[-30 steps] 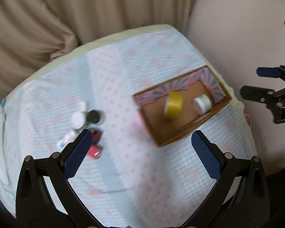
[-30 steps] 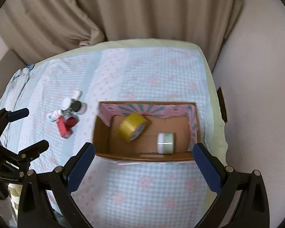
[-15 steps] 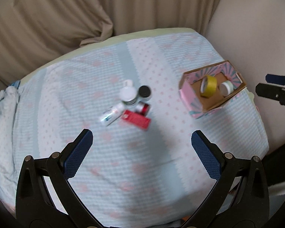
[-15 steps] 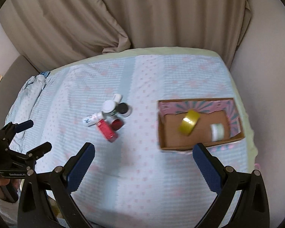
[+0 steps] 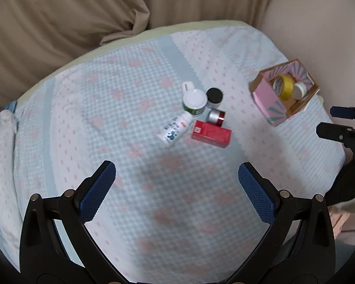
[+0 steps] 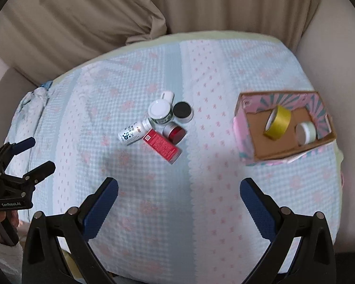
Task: Organize rigid objects
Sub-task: 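Grasp the white vitamin bottle with the left tool while the right tool grasps the red-and-silver jar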
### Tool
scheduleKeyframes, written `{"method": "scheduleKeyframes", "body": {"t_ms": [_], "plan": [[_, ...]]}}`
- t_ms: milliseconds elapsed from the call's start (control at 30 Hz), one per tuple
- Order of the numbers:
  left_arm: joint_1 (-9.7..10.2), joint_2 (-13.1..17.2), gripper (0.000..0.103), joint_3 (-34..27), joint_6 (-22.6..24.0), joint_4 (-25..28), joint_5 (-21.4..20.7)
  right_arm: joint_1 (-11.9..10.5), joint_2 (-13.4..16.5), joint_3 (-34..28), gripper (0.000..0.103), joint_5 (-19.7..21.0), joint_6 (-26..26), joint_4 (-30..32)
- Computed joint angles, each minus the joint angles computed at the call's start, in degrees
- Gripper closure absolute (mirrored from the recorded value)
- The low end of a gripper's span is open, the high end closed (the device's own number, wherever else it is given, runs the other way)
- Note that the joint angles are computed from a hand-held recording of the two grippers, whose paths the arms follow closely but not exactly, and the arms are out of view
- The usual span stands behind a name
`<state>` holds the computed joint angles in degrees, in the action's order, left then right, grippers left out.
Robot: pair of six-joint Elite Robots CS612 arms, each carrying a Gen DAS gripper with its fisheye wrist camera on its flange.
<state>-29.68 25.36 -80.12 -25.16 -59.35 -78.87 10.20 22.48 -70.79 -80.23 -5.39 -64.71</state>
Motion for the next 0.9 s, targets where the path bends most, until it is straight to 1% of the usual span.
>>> {"method": "scheduleKeyframes", "body": {"t_ms": [100,200,333,500,600,700,900], "plan": [[1.38,0.21,0.0,2.4,2.8,-1.34,-1.64,0.66,-0.22,2.29,0.0,-0.51,2.77,-0.69],[2.58,-0.07,0.0,5.79,6.01,-3.0,-3.22,1.23,-0.73,5.44,0.0,-1.18,6.6,-2.02],[3.73,-1.46,0.001,11.87,10.62,-5.28,-5.14,1.71,-1.97,10.8,0.0,-2.31,12.8,-5.01],[4.7,-3.73,0.001,20.5,16.88,-8.4,-7.96,2.04,-4.11,18.81,0.0,-2.5,19.4,-9.34],[4.97,-4.71,0.003,25.03,20.87,-9.69,-8.92,2.47,-6.04,25.3,0.001,-3.72,22.71,-12.06],[5.15,-5.68,0.008,29.87,25.32,-10.64,-9.5,2.83,-7.99,31.58,0.001,-3.97,24.93,-14.62],[5.64,-7.67,0.016,38.21,30.15,-12.49,-11.12,3.35,-13.23,46.52,0.007,-5.28,27.22,-19.84]]}}
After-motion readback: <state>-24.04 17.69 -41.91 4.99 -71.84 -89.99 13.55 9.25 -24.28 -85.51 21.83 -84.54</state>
